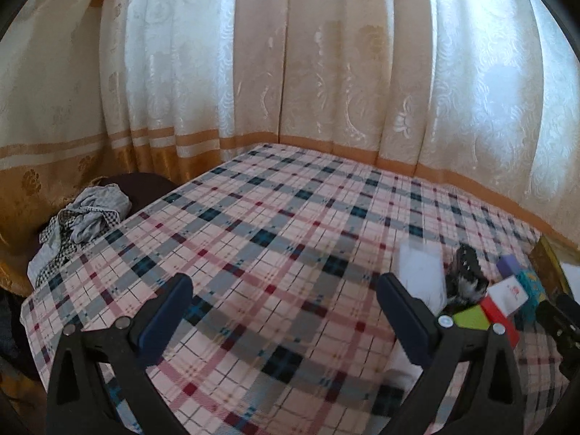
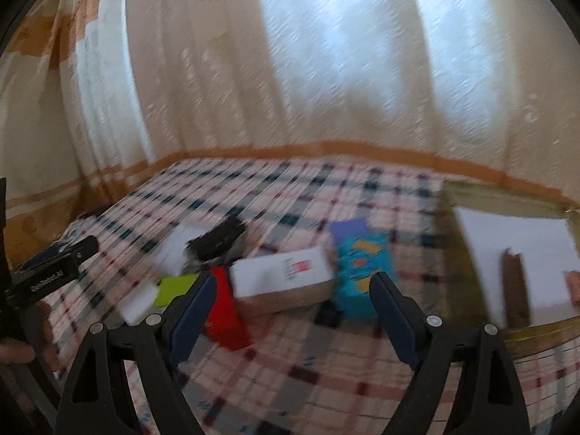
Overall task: Organize rigid objects
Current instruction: 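Grasp the white plug charger with the left tool while the right tool grasps the red brick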
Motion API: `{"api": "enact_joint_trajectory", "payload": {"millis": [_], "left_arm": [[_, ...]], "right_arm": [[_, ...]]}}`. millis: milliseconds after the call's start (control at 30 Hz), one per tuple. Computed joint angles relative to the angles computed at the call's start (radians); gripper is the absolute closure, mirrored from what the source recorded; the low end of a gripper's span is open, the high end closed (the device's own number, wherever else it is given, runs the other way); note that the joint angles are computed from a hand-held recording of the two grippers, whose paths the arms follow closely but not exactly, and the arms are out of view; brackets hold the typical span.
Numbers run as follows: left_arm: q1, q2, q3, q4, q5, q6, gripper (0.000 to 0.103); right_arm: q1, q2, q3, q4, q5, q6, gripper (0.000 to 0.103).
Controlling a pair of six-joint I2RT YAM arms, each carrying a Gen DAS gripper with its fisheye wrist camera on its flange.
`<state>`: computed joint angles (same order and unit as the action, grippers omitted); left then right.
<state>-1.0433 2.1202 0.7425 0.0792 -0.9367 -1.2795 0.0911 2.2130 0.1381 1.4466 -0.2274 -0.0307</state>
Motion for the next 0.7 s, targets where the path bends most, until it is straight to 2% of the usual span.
{"api": "enact_joint_trajectory", "payload": {"millis": [133, 200, 300, 400, 433, 700], "left_arm": [[-0.001, 0.004, 0.001, 0.021, 0.034, 0.081, 0.001], [-0.001, 0.004, -0.007, 0.063, 0.066, 0.132, 0.001], [0.004, -0.003, -0.028, 0.127, 0.119, 0.172, 0.001], [0.004, -0.008, -0.039, 0.160, 0.155, 0.184, 0.001], [0.000, -0.008, -0.039, 0.161, 0.157, 0.185, 0.001], [-0.024, -0.011, -0.002, 0.078, 0.160, 0.228, 0.001]], "right_arm": [[0.055, -0.034, 0.031, -0.135, -0.004, -0.014, 0.027], [0.091, -0.048, 0.055, -0.210, 0.014, -0.021, 0.030], [0.121, -0.061, 0.098, -0.319, 0.025, -0.015, 0.034], [0.140, -0.062, 0.165, -0.452, 0.023, -0.003, 0.043], [0.143, -0.061, 0.175, -0.472, 0.023, 0.000, 0.046], [0.200, -0.057, 0.221, -0.529, 0.042, 0.009, 0.047]]}}
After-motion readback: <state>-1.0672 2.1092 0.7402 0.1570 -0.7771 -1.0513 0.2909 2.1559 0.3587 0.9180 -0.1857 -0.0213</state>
